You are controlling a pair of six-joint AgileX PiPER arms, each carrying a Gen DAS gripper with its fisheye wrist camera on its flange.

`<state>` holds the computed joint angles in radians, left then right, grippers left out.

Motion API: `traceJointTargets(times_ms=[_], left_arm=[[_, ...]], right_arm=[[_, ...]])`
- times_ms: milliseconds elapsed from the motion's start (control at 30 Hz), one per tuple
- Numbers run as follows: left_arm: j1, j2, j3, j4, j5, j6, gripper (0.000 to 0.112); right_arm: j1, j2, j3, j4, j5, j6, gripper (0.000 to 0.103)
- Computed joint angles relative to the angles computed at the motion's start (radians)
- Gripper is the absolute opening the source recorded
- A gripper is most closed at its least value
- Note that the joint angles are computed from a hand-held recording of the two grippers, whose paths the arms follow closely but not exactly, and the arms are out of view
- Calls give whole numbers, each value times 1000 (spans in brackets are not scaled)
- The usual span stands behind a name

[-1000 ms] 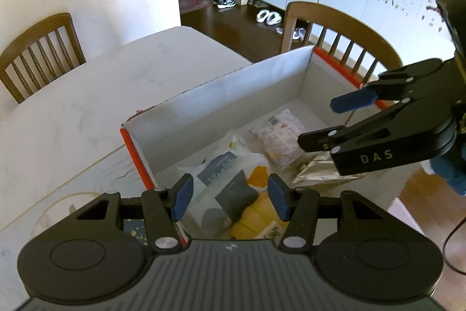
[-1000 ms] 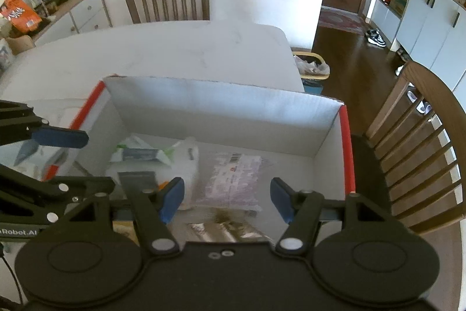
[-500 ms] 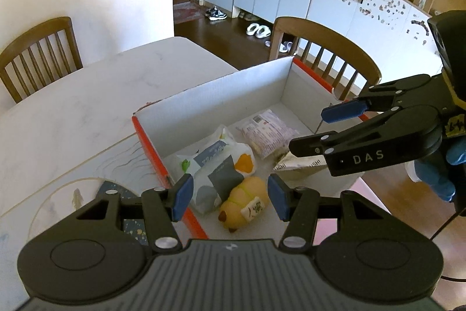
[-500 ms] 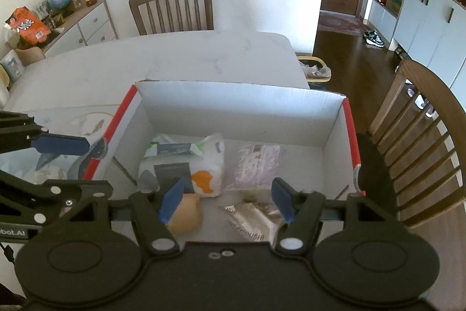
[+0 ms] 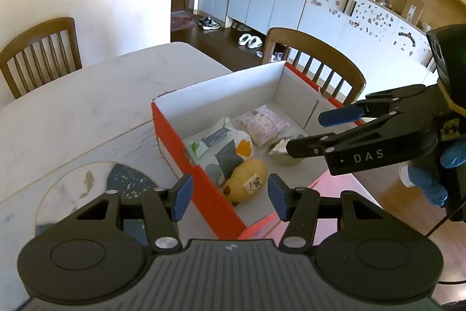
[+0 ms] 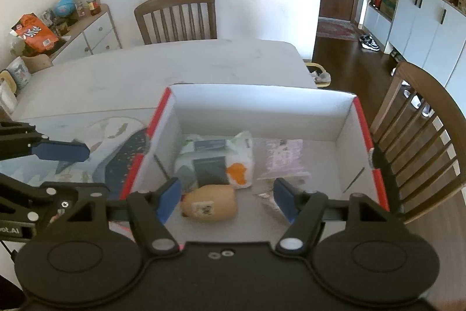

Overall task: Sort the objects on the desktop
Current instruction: 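Withdraw both grippers from the shoebox back toward the table items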

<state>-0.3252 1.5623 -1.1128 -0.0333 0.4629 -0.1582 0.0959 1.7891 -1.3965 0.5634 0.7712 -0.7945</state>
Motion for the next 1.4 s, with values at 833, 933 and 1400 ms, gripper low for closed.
traceJointTargets(times_ms=[833, 933, 1400], left_arm=[[285, -462, 443, -402, 30, 495, 63], [342, -502, 467, -461, 61, 576, 64], [723, -664, 584, -719, 259, 992, 75]], right_arm=[[317, -305, 385, -25, -223, 188, 75], [368, -330, 414, -54, -247, 244, 75], [576, -353, 464, -222, -345, 514, 80]])
